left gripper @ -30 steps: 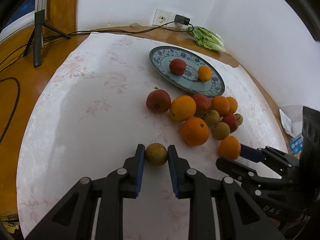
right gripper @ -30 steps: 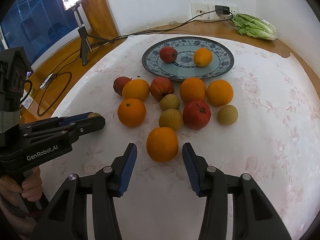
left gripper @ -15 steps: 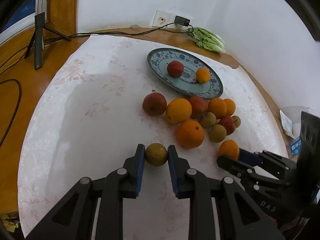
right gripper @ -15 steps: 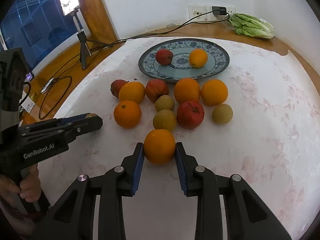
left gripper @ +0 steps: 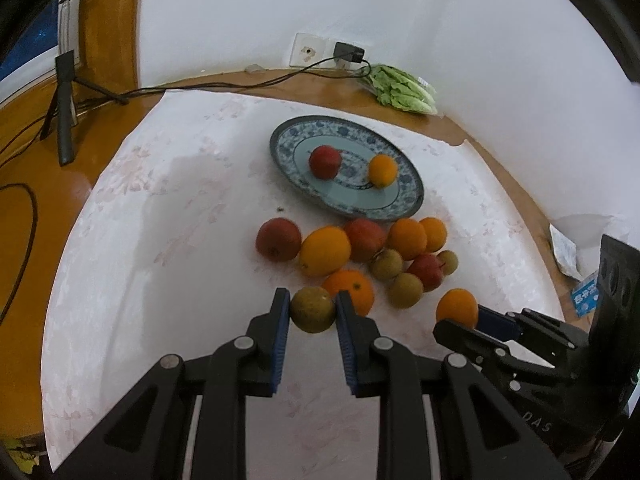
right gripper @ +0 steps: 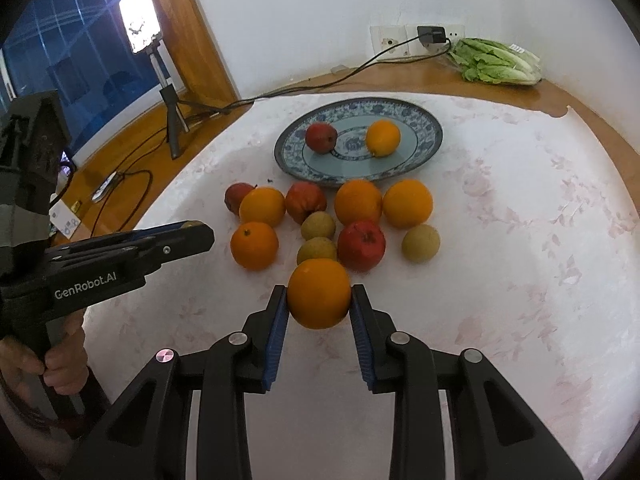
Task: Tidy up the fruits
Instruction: 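Carry the small fruit and orange onto the plate with both tools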
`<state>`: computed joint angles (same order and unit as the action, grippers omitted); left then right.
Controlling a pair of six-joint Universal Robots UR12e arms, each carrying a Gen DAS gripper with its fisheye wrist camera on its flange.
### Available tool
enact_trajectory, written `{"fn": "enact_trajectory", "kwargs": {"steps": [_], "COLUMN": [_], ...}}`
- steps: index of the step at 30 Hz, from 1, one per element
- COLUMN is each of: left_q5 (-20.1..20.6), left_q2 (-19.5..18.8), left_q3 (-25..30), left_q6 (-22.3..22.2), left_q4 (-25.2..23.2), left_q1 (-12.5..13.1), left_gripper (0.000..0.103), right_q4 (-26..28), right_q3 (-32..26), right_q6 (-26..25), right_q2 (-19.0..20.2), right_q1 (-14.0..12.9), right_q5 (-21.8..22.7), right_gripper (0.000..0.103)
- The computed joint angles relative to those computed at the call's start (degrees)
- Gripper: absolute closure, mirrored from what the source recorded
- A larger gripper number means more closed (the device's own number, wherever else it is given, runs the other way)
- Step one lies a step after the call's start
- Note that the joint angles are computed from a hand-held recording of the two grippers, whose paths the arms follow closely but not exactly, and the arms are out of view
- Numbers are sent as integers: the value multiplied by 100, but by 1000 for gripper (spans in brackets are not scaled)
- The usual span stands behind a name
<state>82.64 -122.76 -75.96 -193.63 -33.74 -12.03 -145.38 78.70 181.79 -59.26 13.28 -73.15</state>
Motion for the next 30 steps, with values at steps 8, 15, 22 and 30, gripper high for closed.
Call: {"fn": "enact_trajectory", "kwargs": {"steps": [8,15,22,30], "left_q5": [-33,-97,59,254], "left_q2": [-132,-289,-443,-756], "left_q3": [299,612,899,1382], "left_q6": [60,88,180,307], "left_q4": [-89,-215,-274,-391], "left_q1": [-21,-41,-77,-113], "left_gripper": [79,79,79,79], "right_q4": [-98,-82,-62,-3], "right_q3": [-130,-287,-441,-768], "right_q6": [3,-35,11,30], "right_q2": [31,86,170,363], "right_q1": [-42,-75,-103,-111], "right_q5": [-70,-123,-97,-163], "right_gripper": [71,71,71,71]}}
